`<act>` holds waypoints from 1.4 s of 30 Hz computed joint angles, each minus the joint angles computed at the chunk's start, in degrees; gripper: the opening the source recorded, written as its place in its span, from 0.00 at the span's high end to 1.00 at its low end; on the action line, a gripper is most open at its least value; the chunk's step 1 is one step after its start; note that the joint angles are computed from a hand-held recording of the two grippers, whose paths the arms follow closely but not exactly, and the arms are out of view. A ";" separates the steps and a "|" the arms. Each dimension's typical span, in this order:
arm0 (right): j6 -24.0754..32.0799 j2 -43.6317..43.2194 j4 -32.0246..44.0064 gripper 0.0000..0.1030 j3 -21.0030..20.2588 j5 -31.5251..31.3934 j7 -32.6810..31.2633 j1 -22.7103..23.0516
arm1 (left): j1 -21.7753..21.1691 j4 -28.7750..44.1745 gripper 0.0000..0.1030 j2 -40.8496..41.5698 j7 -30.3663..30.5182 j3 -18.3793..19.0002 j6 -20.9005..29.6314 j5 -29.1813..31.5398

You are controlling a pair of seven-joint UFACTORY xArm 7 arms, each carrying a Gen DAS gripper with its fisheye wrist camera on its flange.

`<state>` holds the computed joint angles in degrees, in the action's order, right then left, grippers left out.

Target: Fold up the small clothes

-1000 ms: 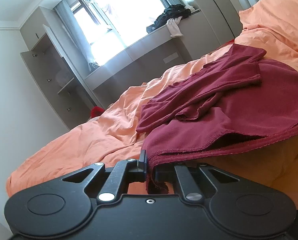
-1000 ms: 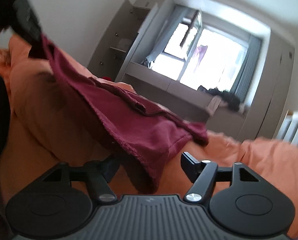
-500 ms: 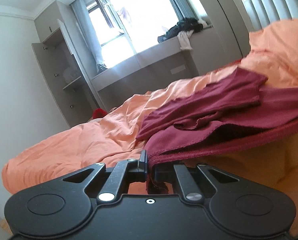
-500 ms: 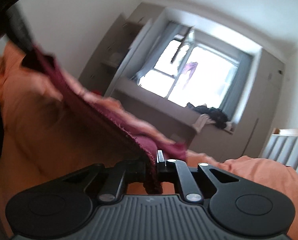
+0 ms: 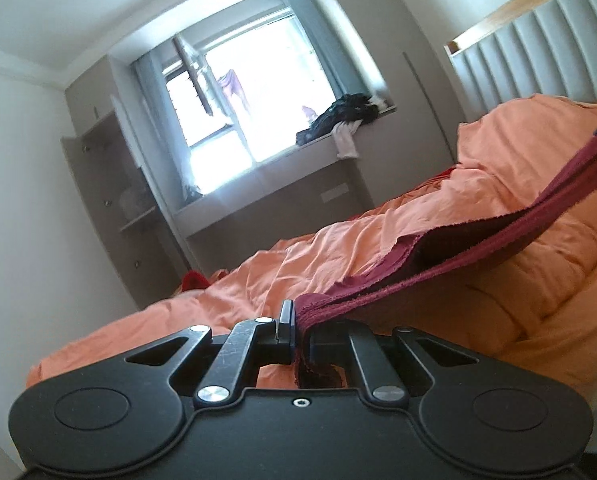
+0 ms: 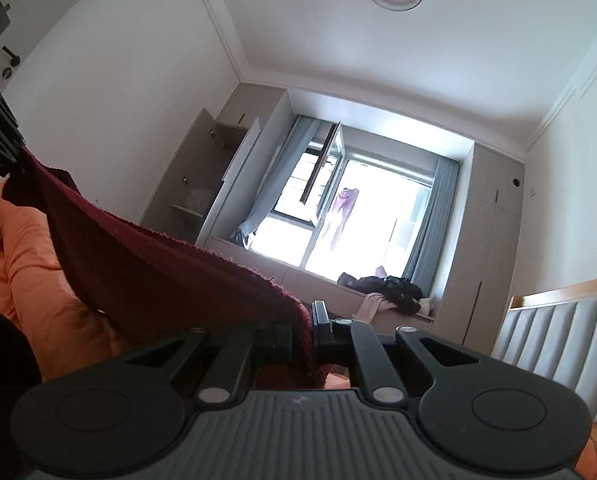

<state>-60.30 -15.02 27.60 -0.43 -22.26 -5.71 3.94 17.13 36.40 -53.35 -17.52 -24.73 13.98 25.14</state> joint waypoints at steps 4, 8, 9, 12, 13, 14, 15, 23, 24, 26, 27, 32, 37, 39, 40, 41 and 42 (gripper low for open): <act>2.83 -1.31 -0.10 0.91 -1.54 -2.29 3.99 -0.19 | -3.85 -0.04 0.94 -0.72 1.76 0.30 4.18 -0.59; 5.06 1.85 3.29 0.91 -0.51 -0.94 3.96 -0.01 | -2.37 1.29 0.93 2.65 1.45 0.22 3.30 0.18; 5.97 2.90 4.70 0.91 -0.18 -0.58 4.00 0.13 | -1.89 2.45 0.93 4.64 1.31 0.53 3.04 0.07; 7.84 7.06 9.87 0.91 0.88 0.92 3.57 0.61 | 0.45 5.90 0.93 10.42 0.49 0.66 1.56 0.87; 8.11 8.74 11.88 0.91 1.11 1.05 3.67 0.72 | 1.35 7.01 0.93 12.03 0.19 0.45 1.14 1.53; 8.86 10.71 14.60 0.91 1.33 1.09 3.83 0.80 | 2.78 8.55 0.93 14.03 -0.40 -0.22 0.64 2.44; 9.79 12.81 17.61 0.91 1.63 1.20 3.86 0.87 | 4.55 10.43 0.93 16.21 -1.28 -1.18 0.23 3.57; 24.57 31.47 47.13 0.91 5.05 -4.19 8.69 -0.29 | 17.25 34.19 0.93 41.72 -9.62 -11.18 5.31 18.54; 26.90 33.98 51.05 0.90 5.94 -5.59 9.77 -0.84 | 17.31 37.63 0.93 45.40 -10.33 -11.94 7.31 20.51; 30.73 38.65 57.84 0.90 8.74 -9.46 12.79 -2.88 | 16.24 44.63 0.93 53.06 -12.24 -12.94 11.53 25.56; 33.00 41.18 61.42 0.90 10.73 -11.71 14.62 -4.28 | 14.94 48.22 0.93 56.94 -12.39 -12.81 13.82 27.27; 41.04 49.89 72.46 0.90 16.39 -14.00 13.66 -6.19 | 8.22 61.24 0.93 70.22 -7.63 -9.60 19.99 29.73; 49.49 57.31 81.66 0.90 21.60 -12.71 7.75 -6.65 | 4.46 69.70 0.88 77.45 2.84 -7.11 24.12 26.38; 51.42 58.90 83.10 0.90 22.06 -11.27 6.01 -6.33 | 4.74 71.12 0.86 78.77 7.74 -7.07 24.22 23.05; 52.37 59.68 83.68 0.90 22.94 -10.65 4.99 -6.62 | 4.79 71.34 0.86 78.98 9.44 -6.82 24.04 21.90; 52.75 59.87 83.46 0.90 23.31 -9.93 4.31 -6.74 | 4.89 71.21 0.85 78.83 11.24 -6.67 24.14 20.66; 53.09 60.02 83.10 0.90 23.80 -9.25 3.62 -6.93 | 4.96 71.76 0.84 79.09 13.44 -6.62 24.43 19.21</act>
